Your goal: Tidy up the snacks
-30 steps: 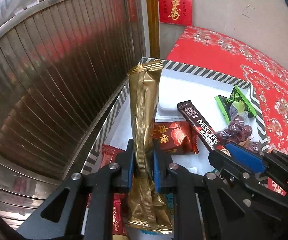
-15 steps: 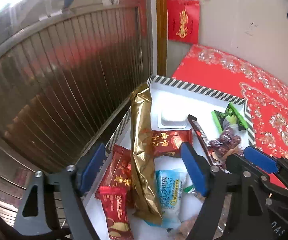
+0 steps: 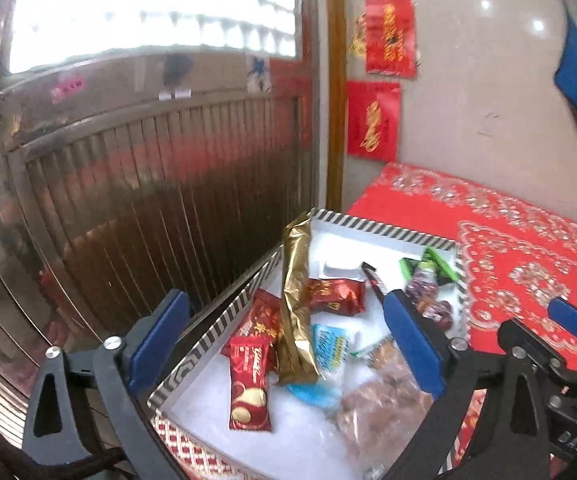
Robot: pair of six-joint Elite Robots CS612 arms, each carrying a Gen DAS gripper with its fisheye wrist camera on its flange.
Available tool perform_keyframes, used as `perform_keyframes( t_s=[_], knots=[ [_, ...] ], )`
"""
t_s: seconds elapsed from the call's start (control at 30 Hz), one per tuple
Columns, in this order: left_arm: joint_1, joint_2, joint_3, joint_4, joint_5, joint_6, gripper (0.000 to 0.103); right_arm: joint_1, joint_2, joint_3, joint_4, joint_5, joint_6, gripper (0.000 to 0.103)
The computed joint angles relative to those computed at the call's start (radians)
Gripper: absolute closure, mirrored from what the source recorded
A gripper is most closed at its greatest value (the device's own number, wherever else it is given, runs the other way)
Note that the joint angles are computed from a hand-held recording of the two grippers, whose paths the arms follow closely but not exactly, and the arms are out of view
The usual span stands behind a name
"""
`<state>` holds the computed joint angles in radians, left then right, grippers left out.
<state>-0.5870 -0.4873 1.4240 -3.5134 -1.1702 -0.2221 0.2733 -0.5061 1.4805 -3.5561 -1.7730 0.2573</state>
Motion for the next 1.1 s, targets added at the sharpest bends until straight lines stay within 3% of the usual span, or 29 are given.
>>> perform_keyframes(
  t_s=[0.13,0.23,0.33,0.47,0.67,0.87,1.1],
  knots=[
    [-0.015,0.000,0.040,-0.075,0.029,0.039,0.000,0.010,-0.001,0.032,-0.042,-0.051,0.014,0.017],
    [-0.014,-0.008,0.064,-0.075,0.007,0.021,0.000,0.015,0.000,0.045,-0.043,-0.055,0.011,0.017],
    [-0.023,-0.013,0.084,-0.088,0.038,0.029,0.000,0.021,0.005,0.048,-0.040,-0.065,-0.003,0.017],
    [-0.027,-0.018,0.107,-0.111,0.026,0.048,0.000,0.027,0.009,0.053,-0.045,-0.054,-0.002,0.017],
    [-0.021,-0.028,0.131,-0.107,-0.021,0.014,0.000,0.036,0.006,0.061,-0.057,-0.070,-0.013,0.017],
    [-0.018,-0.030,0.147,-0.133,-0.025,0.002,0.000,0.036,0.007,0.067,-0.068,-0.057,-0.007,0.015],
    [-0.028,-0.029,0.154,-0.145,0.053,0.032,0.000,0.043,0.014,0.053,-0.047,-0.063,-0.019,0.015]
  ],
)
